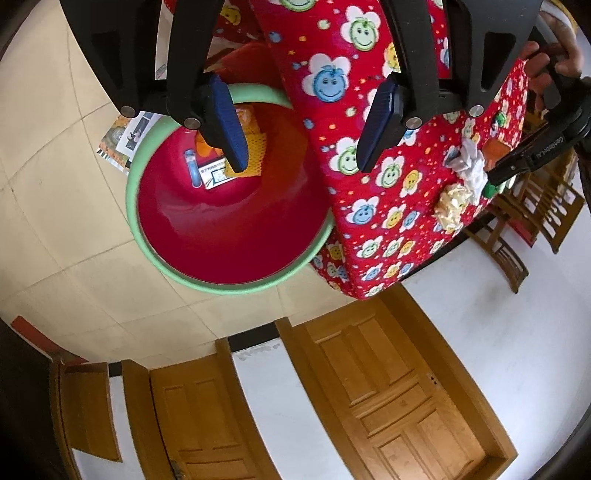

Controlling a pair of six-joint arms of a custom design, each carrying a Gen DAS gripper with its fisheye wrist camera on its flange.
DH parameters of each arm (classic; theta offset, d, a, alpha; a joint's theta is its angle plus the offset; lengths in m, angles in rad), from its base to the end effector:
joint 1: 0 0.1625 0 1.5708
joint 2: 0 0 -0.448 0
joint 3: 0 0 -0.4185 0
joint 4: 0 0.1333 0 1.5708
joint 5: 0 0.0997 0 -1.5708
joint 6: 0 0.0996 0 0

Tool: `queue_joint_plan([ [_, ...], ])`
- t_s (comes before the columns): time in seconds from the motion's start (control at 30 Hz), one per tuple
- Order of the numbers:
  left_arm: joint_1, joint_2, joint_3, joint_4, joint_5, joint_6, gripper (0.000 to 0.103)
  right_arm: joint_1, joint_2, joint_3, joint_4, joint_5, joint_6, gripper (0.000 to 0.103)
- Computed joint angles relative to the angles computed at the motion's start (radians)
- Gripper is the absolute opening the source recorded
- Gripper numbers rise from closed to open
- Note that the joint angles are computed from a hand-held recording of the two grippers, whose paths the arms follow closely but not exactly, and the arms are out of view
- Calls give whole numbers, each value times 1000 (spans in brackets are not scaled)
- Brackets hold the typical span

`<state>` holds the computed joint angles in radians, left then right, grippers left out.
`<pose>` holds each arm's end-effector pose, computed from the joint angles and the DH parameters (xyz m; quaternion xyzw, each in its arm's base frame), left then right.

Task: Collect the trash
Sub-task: 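Return both grippers to the table and approach the orange box, then grasp the orange box with the left gripper while the right gripper grasps the white socks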

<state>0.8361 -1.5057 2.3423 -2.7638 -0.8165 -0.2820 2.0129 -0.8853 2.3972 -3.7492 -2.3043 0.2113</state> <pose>-0.1376 -0.4529 0.2656 0.1417 0.9063 -0.3204 0.2364 0.2452 -0.3623 0.0950 -0.0149 -0.8898 0.3980 0.2229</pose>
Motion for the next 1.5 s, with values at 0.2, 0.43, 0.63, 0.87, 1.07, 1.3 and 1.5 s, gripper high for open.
queue_joint_plan([
  [0.2, 41, -54, -2, -4, 37, 18, 38, 26, 23, -37, 38, -15, 10, 63],
  [0.43, 107, -77, -18, -39, 78, 64, 43, 53, 50, -80, 85, -36, 19, 63],
  [0.63, 162, -73, -33, -64, 45, 73, 49, 66, 75, -122, 132, -43, 27, 64],
  [0.87, 197, -34, -47, -94, 49, 99, 50, 78, 103, -168, 189, -43, 22, 64],
  [1.07, 225, 1, -59, -117, 39, 97, 50, 83, 121, -200, 228, -38, 16, 64],
  [1.3, 251, 22, -69, -145, 15, 102, 50, 87, 137, -229, 261, -28, 2, 64],
  [1.5, 251, 1, -53, -175, -6, 129, 46, 93, 152, -256, 290, -16, -15, 64],
])
